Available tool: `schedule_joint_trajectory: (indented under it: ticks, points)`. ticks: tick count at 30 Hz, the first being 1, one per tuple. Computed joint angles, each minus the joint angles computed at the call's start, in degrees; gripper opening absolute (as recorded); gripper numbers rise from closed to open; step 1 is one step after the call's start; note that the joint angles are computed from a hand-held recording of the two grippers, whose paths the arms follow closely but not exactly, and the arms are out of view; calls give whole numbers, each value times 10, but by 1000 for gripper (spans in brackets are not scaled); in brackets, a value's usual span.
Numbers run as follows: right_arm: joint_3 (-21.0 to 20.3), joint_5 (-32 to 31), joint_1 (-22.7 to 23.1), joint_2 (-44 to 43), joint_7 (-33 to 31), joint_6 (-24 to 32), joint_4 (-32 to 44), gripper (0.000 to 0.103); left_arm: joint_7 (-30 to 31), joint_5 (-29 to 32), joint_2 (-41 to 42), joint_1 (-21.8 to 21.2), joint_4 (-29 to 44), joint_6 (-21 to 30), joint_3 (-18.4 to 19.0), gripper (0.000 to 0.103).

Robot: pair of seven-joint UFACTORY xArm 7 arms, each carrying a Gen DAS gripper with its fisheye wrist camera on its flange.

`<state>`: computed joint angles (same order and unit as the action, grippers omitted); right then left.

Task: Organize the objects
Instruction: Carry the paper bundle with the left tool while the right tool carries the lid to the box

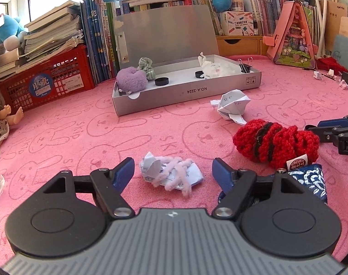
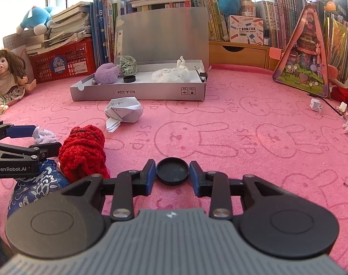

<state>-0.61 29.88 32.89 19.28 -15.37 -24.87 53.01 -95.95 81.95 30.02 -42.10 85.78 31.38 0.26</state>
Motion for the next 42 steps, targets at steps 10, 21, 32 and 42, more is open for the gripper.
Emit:
schedule_joint_trajectory:
  ticks: [10,21,32,42]
  points:
    - [1,-1,-1,0,1,-1,0,41,-9,-1,-5,3,-5,-25,-3,58]
    - [15,-37,-26,-5,41,6,-2,38,-18,6,-4,-8,12,6,-2,58]
    - [21,-81,-48,3,67,10,35,37,10,-37,23,-7,74,19,10,58]
    - [26,-148,-79,41,117,53,136,37,45,-100,82,-6,180,-7,50,58]
